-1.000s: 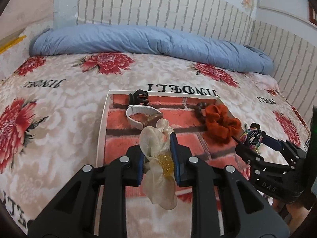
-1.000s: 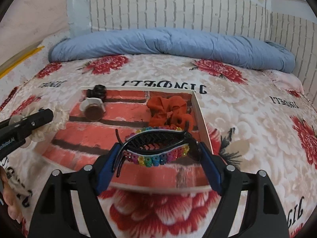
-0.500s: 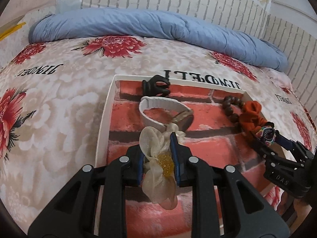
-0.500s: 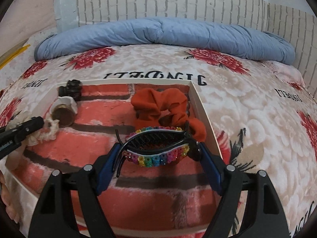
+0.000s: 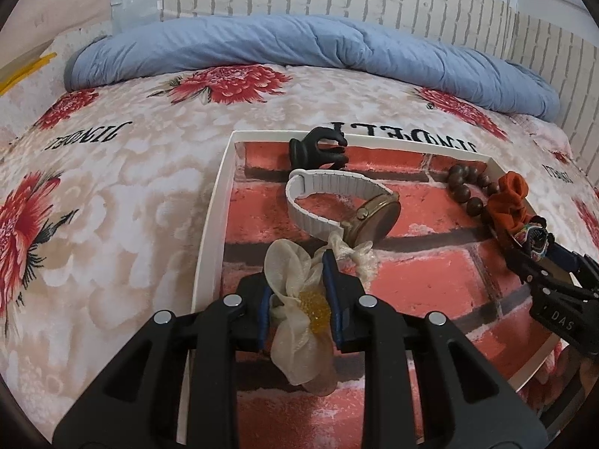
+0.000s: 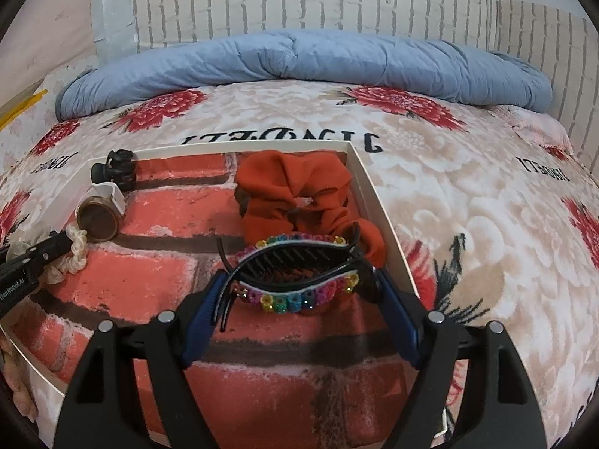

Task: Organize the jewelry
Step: 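Carry the flower clip and rainbow claw clip into the tray and open both tools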

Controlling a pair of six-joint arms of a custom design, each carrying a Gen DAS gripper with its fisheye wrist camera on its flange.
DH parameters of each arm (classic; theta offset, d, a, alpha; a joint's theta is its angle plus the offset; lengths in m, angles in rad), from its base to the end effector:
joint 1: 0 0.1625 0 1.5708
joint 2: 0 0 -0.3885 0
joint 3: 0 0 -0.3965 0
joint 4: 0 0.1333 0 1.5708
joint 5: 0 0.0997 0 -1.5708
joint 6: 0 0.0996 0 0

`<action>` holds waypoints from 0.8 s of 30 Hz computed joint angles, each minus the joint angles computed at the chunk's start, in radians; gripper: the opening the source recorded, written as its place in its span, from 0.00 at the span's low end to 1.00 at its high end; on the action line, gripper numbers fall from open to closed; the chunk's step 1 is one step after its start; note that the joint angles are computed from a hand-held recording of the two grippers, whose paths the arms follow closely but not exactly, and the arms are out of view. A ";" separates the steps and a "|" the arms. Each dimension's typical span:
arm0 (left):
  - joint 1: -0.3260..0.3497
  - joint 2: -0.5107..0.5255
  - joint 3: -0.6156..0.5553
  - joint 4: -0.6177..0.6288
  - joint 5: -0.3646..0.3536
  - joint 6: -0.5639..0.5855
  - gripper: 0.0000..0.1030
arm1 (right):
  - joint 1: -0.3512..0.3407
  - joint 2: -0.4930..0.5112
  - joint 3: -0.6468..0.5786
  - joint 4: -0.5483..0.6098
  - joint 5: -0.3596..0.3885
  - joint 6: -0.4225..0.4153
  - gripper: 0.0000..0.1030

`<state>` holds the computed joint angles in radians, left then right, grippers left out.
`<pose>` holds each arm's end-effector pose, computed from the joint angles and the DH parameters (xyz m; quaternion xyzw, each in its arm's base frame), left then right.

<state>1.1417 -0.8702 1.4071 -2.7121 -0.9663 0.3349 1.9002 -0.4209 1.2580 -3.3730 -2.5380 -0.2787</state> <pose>-0.1268 -0.7335 0.2459 0.2575 0.8787 -0.2972 0.2705 0.2825 -0.6679 0.0765 0.0289 -0.8129 0.4211 0.4013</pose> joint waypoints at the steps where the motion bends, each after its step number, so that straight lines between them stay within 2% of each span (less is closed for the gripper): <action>1: 0.000 -0.002 0.001 -0.002 -0.005 -0.002 0.23 | -0.001 -0.001 0.001 0.000 0.002 0.001 0.75; 5: -0.004 -0.013 0.020 -0.035 -0.019 0.010 0.23 | 0.000 -0.001 0.001 0.006 -0.001 0.005 0.75; 14: -0.010 -0.003 0.025 -0.038 0.005 0.037 0.23 | -0.006 0.003 -0.002 0.038 -0.001 0.024 0.75; 23: -0.009 0.000 0.022 -0.042 0.019 0.029 0.34 | -0.007 0.001 -0.002 0.051 -0.003 0.037 0.76; 24: -0.009 0.001 0.023 -0.044 0.021 0.026 0.39 | -0.007 0.000 0.000 0.053 0.000 0.040 0.76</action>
<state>1.1325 -0.8695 1.4296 -2.7560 -0.9453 0.3613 1.8932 -0.4212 1.2584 -3.3196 -2.5378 -0.2391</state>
